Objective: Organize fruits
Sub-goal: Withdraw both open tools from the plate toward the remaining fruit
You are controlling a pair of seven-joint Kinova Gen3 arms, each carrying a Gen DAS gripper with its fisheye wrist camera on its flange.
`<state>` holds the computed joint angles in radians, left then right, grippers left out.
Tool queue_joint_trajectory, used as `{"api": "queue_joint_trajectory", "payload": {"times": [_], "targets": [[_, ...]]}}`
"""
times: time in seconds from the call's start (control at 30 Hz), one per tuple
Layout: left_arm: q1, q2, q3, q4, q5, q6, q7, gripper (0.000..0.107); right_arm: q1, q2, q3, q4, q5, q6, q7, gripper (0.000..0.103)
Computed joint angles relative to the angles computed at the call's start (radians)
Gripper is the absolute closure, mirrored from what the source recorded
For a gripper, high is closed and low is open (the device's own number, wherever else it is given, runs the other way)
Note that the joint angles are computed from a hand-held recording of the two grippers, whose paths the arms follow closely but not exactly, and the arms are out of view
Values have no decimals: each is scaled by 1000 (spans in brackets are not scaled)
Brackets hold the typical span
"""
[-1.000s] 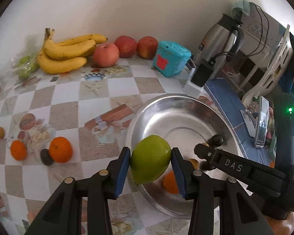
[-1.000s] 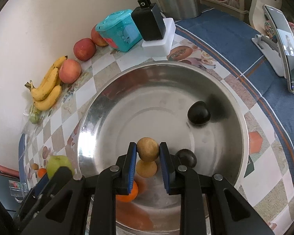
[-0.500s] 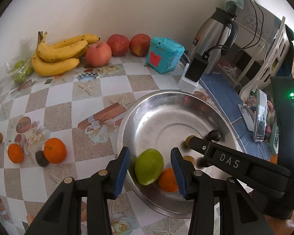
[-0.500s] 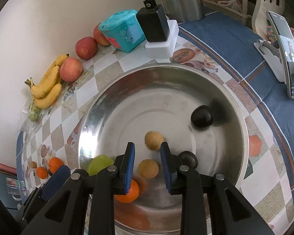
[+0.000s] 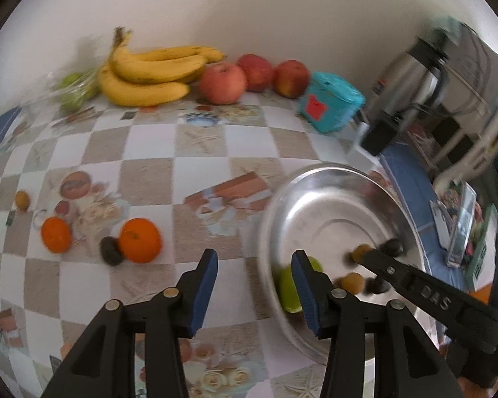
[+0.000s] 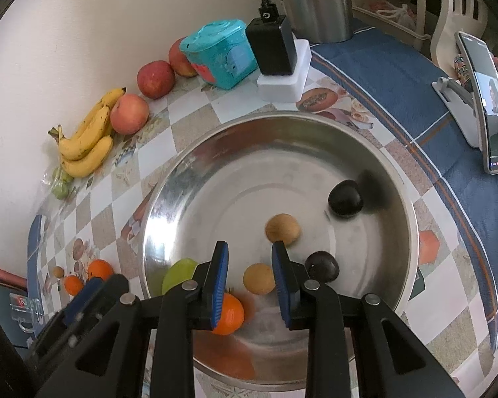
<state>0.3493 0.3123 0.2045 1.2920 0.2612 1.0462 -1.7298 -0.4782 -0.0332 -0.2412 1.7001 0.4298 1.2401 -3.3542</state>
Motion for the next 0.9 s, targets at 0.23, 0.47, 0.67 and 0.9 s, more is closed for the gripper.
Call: {"api": "queue_joint_trajectory", "payload": {"times": [0.23,0.47,0.67,0.9], "targets": [[13,4,-44,-30,-94,28,118,57,-16,21,-1,-30,-6,0,41,75],[-13,1,-57,-51,-134,55,178,57,-52,57,2,-84,8,30,90,76],[-34,-8,-58,-50,-136,63,193,57,-76,69,9,-105,19,42,109,76],[-30,-3,-55,-56,-148,76,199,45,-83,74,18,-109,12,41,122,75]]}}
